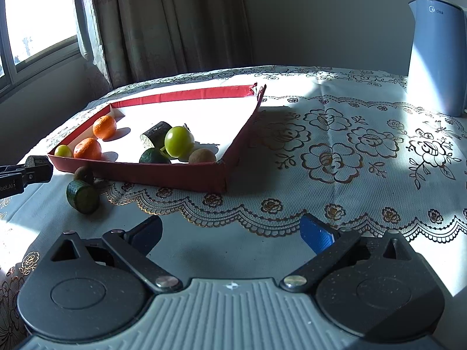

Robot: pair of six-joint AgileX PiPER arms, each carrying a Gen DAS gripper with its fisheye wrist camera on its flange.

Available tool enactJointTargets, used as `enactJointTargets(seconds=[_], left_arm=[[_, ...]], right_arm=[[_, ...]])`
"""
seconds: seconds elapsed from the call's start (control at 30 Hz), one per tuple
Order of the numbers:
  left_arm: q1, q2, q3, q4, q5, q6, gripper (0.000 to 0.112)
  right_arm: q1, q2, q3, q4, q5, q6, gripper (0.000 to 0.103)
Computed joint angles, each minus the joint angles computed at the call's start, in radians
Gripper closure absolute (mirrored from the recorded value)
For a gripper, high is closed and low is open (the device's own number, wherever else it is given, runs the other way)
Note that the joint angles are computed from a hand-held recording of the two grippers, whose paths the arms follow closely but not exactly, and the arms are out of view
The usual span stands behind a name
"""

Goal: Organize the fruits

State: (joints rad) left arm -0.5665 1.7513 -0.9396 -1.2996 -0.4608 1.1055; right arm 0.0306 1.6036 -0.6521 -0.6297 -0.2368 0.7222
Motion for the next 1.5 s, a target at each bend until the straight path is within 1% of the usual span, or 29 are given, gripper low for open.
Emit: enactJointTargets(seconds=[0.23, 0.5, 0.63, 0.77, 0.93, 1.0, 1.03, 1.1, 1.13, 1.2, 1.3, 1.33, 1.4, 1.5], left_arm=[[0.008, 0.047, -0.087, -0.067, -0.045, 0.081, 0.082], [0.043, 0.167, -0.280, -0.161, -0.088, 0.203, 0.082], [0.066, 0.227, -0.373, -0.217, -0.090, 0.268, 0.082], [0.081, 0.271, -0.434, -0.264, -0.089, 0.323, 0.082], [0.087, 0.305, -0.471, -0.298, -0.093, 0.359, 0.082], [0.087, 0.311, -0.471, -0.284, -0.097, 0.342, 0.081], [0.085, 0.312, -0.469, -0.275, -0.105, 0.333, 0.079], [0.080, 0.312, -0.464, -0.254, -0.119, 0.312, 0.063], [0.075, 0.308, -0.453, -0.232, -0.128, 0.290, 0.060], [0.070, 0.299, -0.438, -0.213, -0.140, 0.270, 0.047], [0.060, 0.268, -0.393, -0.177, -0.160, 0.231, 0.036], [0.058, 0.255, -0.376, -0.168, -0.159, 0.220, 0.033], [0.055, 0.210, -0.310, -0.133, -0.151, 0.171, 0.019], [0.049, 0.132, -0.196, -0.079, -0.145, 0.086, 0.009]], right_arm=[[0.000, 0.000, 0.000, -0.001, 0.000, 0.001, 0.002], [0.000, 0.001, -0.001, -0.002, -0.002, 0.004, 0.001], [-0.001, 0.002, -0.001, -0.011, -0.003, 0.011, 0.000], [0.000, 0.003, -0.002, -0.006, -0.001, 0.006, 0.000], [0.004, 0.005, -0.004, 0.009, 0.004, -0.010, 0.000], [0.004, 0.005, -0.004, 0.009, 0.005, -0.011, 0.000], [0.004, 0.005, -0.004, 0.008, 0.005, -0.011, 0.000], [0.007, 0.004, -0.004, 0.017, 0.009, -0.021, 0.000], [0.008, 0.006, -0.006, 0.018, 0.011, -0.024, 0.000], [0.008, 0.006, -0.005, 0.018, 0.009, -0.023, 0.000], [0.004, 0.005, -0.005, 0.003, 0.006, -0.009, 0.000], [0.004, 0.005, -0.005, 0.003, 0.006, -0.009, 0.000], [0.002, 0.005, -0.004, -0.006, 0.003, 0.001, 0.000], [-0.012, 0.003, 0.002, -0.055, -0.018, 0.053, 0.000]])
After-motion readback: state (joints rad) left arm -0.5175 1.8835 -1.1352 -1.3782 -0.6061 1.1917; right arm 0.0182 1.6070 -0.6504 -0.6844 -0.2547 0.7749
